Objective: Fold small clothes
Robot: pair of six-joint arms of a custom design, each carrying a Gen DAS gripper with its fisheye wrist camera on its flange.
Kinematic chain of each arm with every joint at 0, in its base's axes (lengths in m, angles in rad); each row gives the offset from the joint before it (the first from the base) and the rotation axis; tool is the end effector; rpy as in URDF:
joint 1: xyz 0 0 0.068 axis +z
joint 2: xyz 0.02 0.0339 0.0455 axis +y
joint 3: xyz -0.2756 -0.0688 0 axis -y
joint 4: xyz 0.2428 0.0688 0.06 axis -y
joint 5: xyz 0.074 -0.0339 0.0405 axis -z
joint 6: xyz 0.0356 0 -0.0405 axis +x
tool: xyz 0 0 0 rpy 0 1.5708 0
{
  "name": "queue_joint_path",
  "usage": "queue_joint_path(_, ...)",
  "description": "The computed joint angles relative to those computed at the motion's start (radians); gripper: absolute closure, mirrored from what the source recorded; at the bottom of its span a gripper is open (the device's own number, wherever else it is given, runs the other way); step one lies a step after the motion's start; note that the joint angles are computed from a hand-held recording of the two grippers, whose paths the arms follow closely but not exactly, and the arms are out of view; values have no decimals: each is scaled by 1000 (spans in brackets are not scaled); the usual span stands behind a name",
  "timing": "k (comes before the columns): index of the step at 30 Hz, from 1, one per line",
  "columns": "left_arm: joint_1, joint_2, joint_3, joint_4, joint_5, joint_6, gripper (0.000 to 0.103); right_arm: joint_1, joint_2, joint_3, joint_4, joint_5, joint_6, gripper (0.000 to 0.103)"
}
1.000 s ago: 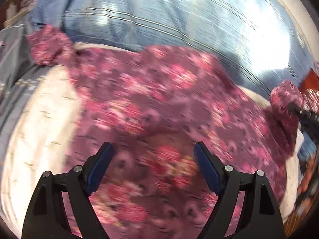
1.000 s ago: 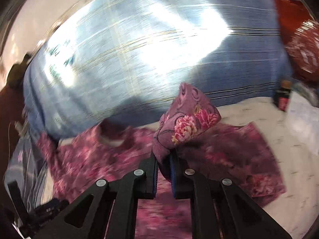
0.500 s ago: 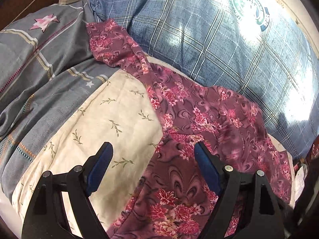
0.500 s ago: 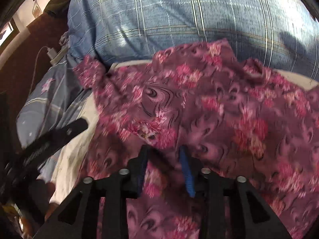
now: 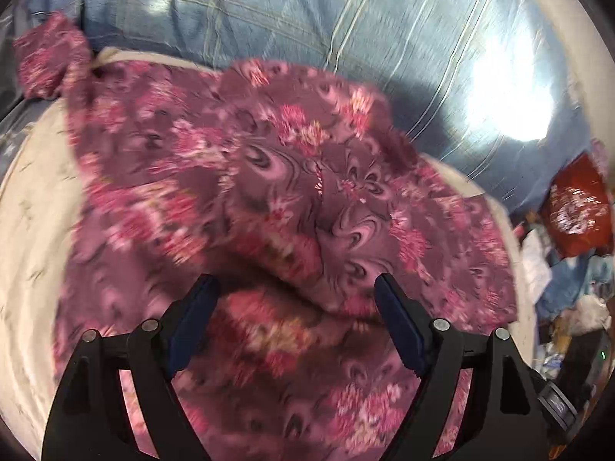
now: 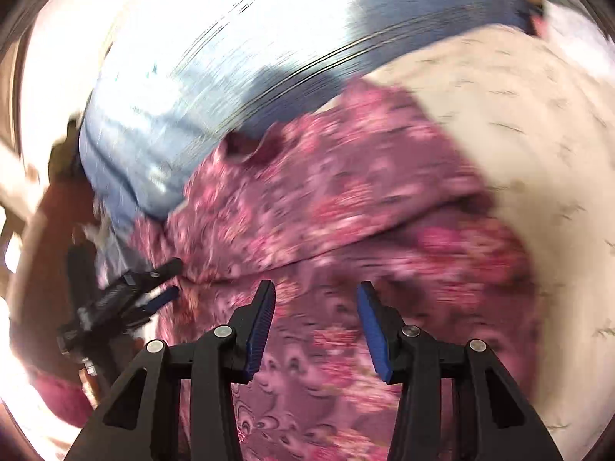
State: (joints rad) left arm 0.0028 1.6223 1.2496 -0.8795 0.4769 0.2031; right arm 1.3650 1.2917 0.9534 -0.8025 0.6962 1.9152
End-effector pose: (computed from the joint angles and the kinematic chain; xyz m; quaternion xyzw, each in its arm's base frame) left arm 0.3153 -0.0155 0.2559 0.1332 0.9508 -0.2161 0.1773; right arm 0.0704 0.2256 0.2624 0.3195 0.8641 0.2231 0.3186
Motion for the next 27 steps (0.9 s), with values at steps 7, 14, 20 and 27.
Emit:
queue_joint_path(7,-60,46,79,51,-48,-117,89,141,-105,-112,-60,115,229,56)
queue_joint_path(14,76,-31,80,78,-10,-111,97,162,-228,-267,132,195,216,54)
queue_joint_path(20,107,33,144,-23,5,-85,97,-66,-286,-415,460,103,58,51)
queue_joint_path(27,53,49,122,-13,-37,-71,89,-61,-263,-230,9,245,146,99)
